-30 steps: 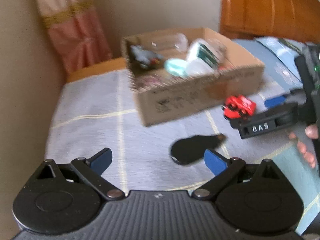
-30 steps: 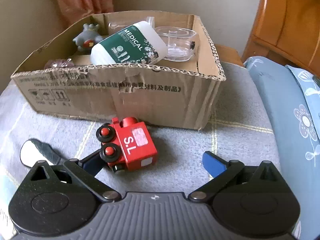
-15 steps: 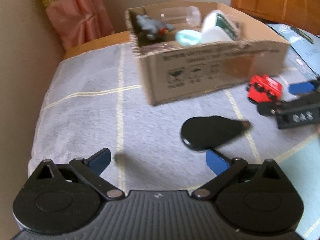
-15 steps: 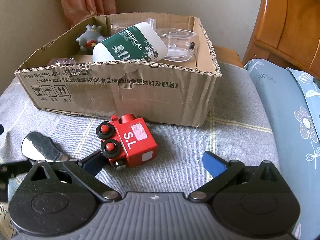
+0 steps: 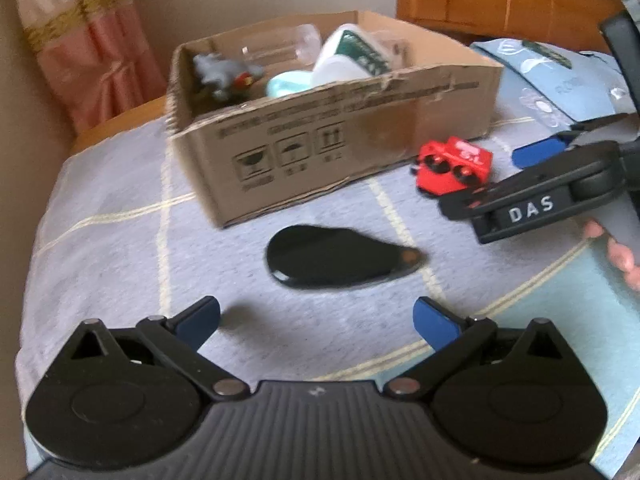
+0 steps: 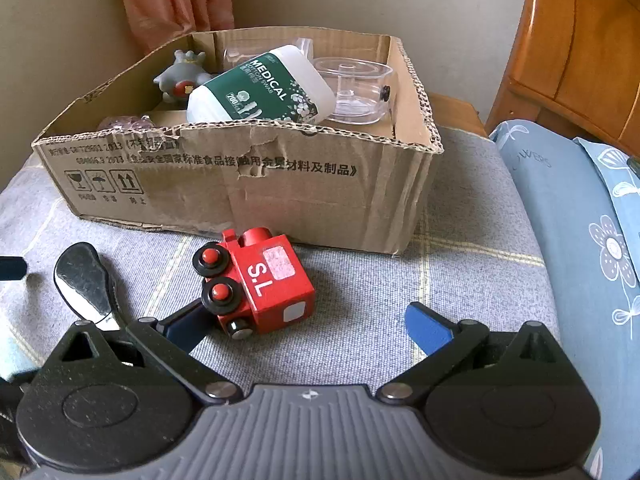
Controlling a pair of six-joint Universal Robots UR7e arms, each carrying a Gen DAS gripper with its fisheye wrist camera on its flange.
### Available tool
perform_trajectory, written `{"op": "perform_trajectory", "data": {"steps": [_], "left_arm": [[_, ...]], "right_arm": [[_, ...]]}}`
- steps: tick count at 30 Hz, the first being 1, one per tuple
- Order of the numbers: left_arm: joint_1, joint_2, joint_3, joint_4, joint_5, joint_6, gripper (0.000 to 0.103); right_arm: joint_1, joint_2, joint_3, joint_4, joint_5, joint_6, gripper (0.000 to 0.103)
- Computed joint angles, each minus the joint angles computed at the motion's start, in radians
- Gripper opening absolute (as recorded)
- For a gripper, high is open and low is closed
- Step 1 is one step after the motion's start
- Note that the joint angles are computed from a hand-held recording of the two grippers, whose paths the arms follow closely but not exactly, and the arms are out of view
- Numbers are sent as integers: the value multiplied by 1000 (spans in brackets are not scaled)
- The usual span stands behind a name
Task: Organize rigid objects
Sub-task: 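Close the left gripper on the black key fob while the right gripper grasps the red train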
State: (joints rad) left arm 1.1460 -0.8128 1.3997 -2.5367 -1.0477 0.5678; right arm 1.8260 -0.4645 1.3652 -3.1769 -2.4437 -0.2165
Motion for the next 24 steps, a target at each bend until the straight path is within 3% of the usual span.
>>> {"op": "perform_trajectory", "data": {"steps": [3,24], "left_arm": [[11,19,-40,41,-37,-47,102],[9,60,-67,-27,-32,-56,103]], "right_arm": [[0,-1,2,-1,2,-2,103],[-9,-9,15,-26,27,-40,103]]}}
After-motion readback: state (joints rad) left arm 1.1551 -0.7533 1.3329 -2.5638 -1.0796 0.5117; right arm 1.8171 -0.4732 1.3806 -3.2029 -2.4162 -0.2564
